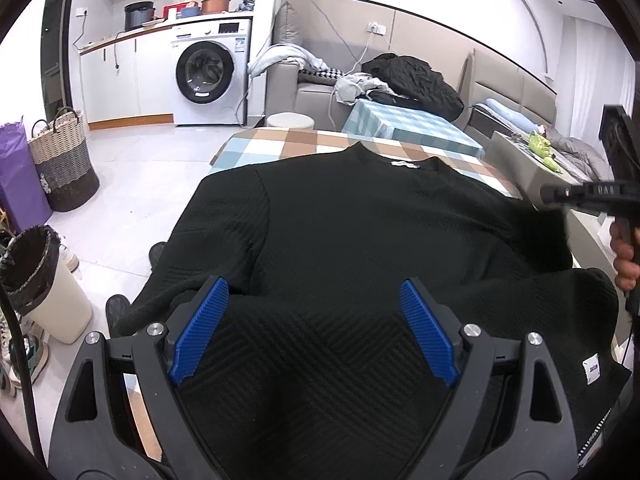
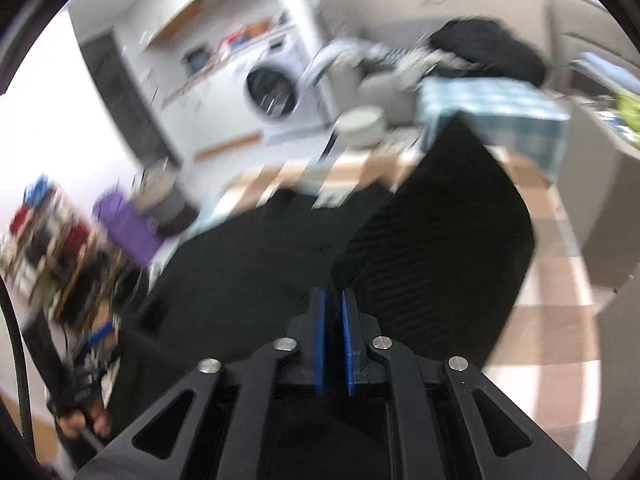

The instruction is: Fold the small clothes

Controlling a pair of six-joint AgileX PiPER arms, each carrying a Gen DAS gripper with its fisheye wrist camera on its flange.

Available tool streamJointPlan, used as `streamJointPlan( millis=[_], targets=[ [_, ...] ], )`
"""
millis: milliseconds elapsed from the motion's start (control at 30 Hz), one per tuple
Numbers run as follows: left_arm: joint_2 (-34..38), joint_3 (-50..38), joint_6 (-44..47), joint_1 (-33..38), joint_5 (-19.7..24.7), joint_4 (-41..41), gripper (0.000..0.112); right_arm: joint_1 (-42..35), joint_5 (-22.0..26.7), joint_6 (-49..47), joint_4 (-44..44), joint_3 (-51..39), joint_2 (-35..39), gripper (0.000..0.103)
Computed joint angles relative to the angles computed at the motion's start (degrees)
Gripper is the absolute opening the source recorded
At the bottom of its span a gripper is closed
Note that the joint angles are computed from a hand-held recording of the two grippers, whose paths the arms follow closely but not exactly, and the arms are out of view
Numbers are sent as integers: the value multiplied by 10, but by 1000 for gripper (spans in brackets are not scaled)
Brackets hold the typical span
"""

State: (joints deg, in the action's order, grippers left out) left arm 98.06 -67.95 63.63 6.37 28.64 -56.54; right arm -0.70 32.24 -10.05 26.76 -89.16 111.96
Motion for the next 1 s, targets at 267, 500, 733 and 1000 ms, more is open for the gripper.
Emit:
streamJointPlan(
  millis=[267, 500, 733, 1000],
  targets=[
    [33, -36, -56, 32, 3, 32, 87, -2, -13, 130, -69, 76, 22, 25],
    [86, -105, -160, 90, 30, 79, 87, 4, -49, 171, -117, 128, 2, 32],
    [192, -239, -318, 189, 178, 91, 63, 8, -125, 64, 26, 223, -74, 43],
    [251, -284, -316, 253, 310, 29, 58, 2, -147, -51, 193, 307, -117, 44]
  ],
)
